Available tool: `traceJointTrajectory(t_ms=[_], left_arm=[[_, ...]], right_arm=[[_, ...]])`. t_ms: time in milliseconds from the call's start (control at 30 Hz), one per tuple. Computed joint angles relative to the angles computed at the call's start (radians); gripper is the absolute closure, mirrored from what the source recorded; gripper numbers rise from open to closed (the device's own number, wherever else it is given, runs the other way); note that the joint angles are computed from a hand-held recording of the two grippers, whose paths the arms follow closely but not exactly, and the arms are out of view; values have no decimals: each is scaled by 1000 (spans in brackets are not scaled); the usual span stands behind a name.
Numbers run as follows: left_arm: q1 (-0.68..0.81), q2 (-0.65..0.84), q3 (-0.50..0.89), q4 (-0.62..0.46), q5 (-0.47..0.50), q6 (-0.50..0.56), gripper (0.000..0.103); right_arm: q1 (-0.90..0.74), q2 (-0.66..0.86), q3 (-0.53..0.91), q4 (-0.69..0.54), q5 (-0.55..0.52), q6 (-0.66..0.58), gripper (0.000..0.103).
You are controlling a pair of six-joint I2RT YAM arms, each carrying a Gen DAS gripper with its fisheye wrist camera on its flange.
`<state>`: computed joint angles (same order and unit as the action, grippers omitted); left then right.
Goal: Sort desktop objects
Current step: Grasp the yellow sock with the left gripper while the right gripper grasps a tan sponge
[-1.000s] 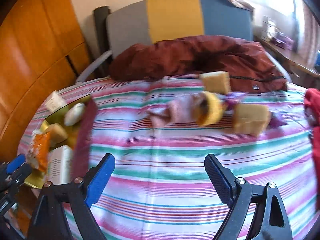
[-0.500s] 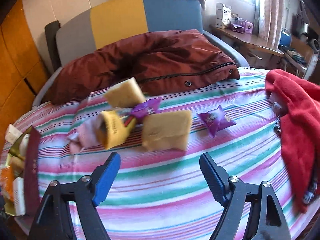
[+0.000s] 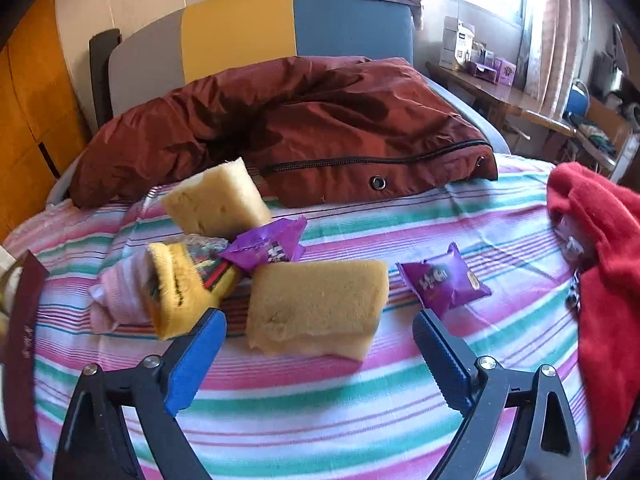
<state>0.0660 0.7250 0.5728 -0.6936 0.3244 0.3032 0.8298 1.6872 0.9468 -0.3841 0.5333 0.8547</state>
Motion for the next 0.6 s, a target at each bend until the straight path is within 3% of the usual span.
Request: traceJointTrajectory(t_ms=[100,167,267,600], left_arm=[[-86,77,24,69,-24,-53,45],[-122,128,39,105,-20,-70,45],[-198,234,68,181,-24,-90,45],[-404,547,161,367,-57,-22,45]], right_arm=[[-19,43,21,-2,-3,-28,9],[-34,58,22,11,-29,-54,26],[-42,65,27,19,-50,-83,34],[-71,-2,1,4,-114,-53,36]])
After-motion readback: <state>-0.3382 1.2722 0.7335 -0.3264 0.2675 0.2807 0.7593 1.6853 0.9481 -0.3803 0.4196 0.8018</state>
